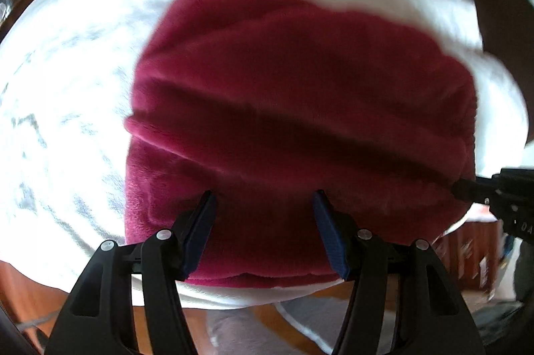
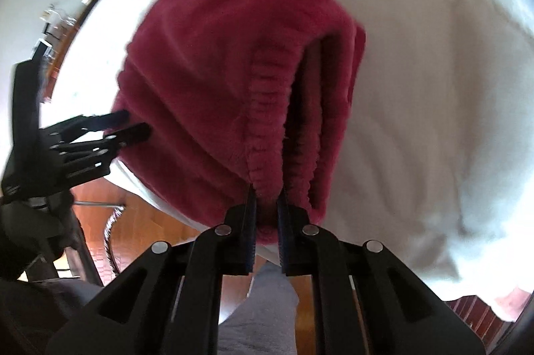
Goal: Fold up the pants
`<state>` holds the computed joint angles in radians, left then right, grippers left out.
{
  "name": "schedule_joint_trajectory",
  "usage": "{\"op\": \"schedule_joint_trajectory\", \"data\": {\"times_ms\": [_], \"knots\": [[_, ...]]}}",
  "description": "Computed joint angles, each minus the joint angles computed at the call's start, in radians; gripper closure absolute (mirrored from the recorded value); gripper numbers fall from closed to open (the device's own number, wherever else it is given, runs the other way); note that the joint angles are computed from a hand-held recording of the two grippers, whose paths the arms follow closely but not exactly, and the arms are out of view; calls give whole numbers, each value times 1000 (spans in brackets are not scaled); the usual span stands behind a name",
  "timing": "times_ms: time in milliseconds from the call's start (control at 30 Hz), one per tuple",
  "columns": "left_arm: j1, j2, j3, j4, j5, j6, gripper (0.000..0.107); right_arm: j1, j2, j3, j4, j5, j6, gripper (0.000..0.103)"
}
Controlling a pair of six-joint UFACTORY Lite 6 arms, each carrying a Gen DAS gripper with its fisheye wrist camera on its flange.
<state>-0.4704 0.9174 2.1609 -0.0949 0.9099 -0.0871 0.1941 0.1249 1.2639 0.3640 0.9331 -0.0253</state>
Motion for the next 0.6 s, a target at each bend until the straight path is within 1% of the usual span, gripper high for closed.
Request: {"op": "schedule_joint_trajectory", "data": {"times_ms": [33, 100, 133, 167, 200, 233, 300, 367, 433, 500, 567, 600], "knots": [[-9, 5, -9, 9, -4, 3, 46, 5, 13, -16, -3, -16, 7, 93], [-27, -24, -94, 33, -44, 15, 46, 1, 32, -12, 9, -23, -1, 92], [-32, -32, -113, 43, -54, 13, 46, -13, 19, -19, 31, -22, -24, 86], [-35, -41, -127, 52, -62, 9, 46, -36, 2, -18, 75, -20, -62, 83], [-30, -55, -150, 47, -73, 9, 46, -48, -5, -13, 88, -14, -71, 74], [-23, -48, -138, 36, -70, 8, 46, -64, -11, -3, 106, -7, -81, 59], [-12, -43, -126, 16, -66, 1, 46, -100, -21, 33, 119, -5, -66, 44], [-11, -45, -129, 22, -68, -6, 46, -128, -2, 91, 130, -5, -50, 44], [-11, -63, -161, 26, -84, -13, 46, -154, 60, 178, 166, -4, -41, 44], [-11, -72, -172, 27, -89, -24, 46, -162, 161, 289, 180, 2, -21, 45], [-7, -77, -179, 25, -91, -30, 46, -179, 245, 388, 190, 28, -14, 65], [-5, -85, -191, 24, -95, -32, 46, -172, 274, 423, 162, 32, 6, 81]]}}
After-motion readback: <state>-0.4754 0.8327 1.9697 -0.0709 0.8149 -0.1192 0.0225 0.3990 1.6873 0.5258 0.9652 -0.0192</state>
